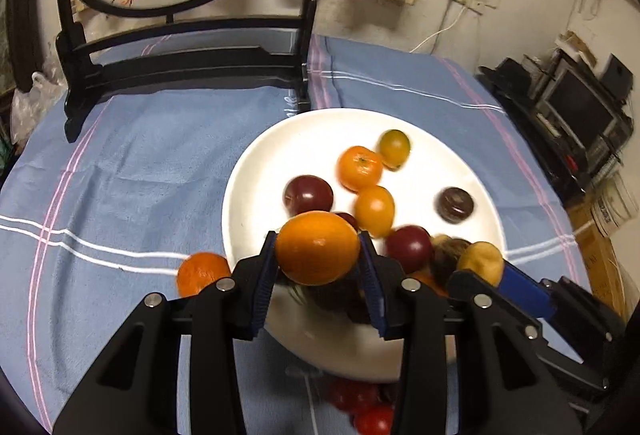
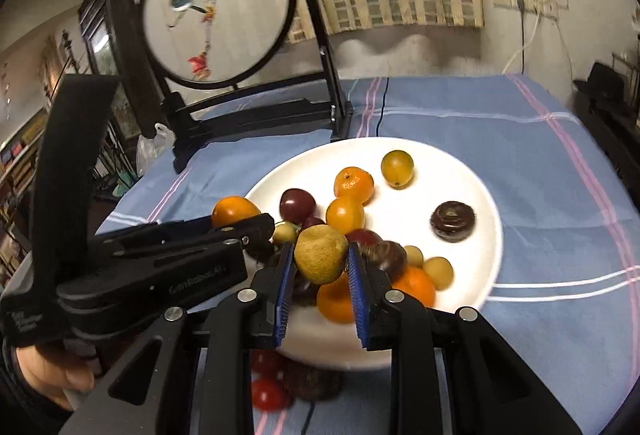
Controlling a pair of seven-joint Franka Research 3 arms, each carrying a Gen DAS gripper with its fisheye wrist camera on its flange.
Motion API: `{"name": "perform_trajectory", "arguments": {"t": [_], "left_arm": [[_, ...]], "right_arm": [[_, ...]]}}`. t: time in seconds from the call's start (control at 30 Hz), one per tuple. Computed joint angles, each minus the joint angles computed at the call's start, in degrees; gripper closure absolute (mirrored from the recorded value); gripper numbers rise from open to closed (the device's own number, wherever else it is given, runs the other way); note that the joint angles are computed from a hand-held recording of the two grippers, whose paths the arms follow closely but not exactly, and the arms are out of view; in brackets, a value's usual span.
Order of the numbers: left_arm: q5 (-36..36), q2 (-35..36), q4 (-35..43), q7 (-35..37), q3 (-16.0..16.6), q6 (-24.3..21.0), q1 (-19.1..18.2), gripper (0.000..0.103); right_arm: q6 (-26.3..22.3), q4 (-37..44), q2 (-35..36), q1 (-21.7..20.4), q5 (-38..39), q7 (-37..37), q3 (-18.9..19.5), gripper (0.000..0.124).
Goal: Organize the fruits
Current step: 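Carry both fruits over the white plate and release them onto it, then grasp a red tomato with the left tool while the right tool grasps another red tomato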
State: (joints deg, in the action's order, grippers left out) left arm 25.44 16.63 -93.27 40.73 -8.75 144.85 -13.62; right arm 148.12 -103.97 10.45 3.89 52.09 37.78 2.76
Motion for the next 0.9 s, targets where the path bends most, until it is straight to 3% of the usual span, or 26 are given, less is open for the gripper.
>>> {"name": "perform_trajectory", "arguments": {"t": [0.07,0.17,0.2,0.27,0.4,0.57,0.9], "left_arm": [[-0.09,1.19,1.37,-0.39,0.20,-0.52,-0.06,0.062],[4.04,0.49,0.32,-5.24,1.98,0.88,-1.39,0.033],[6.64,-0.26,-0.59,-7.45,2.66,1.38,-1.98,0.030],[7.78,-1.35,-1.81,-7.34,2.13,1.53,-1.65,0.029],[8.76,-5.01,-6.51,-9.47,1.41,2.28,-0.98,0.021],[10.72,-10.83,-14.80,-13.35,0.24,4.21,0.32,0.019],[7.87,-17.31,-26.04,-16.16,-1.80,5.93,3.18,0.017]], "right_arm": [[-0.88,1.63,1.60,-0.47,1.64,1.10,0.10,0.096],[-2.93,2.15,1.94,-2.09,6.52,0.39,0.43,0.085],[-1.43,1.44,1.39,-1.89,6.39,0.34,0.29,0.076],[0.00,-0.21,-0.06,-2.17,8.63,-1.76,0.34,0.073],[-2.11,-2.16,-2.15,-2.50,9.26,-2.19,-0.65,0.068],[-2.10,-7.75,-6.54,-1.68,8.62,-5.04,-2.03,0.067],[-1.77,-19.44,-14.18,1.76,-2.74,-4.45,-3.48,0.067]]}}
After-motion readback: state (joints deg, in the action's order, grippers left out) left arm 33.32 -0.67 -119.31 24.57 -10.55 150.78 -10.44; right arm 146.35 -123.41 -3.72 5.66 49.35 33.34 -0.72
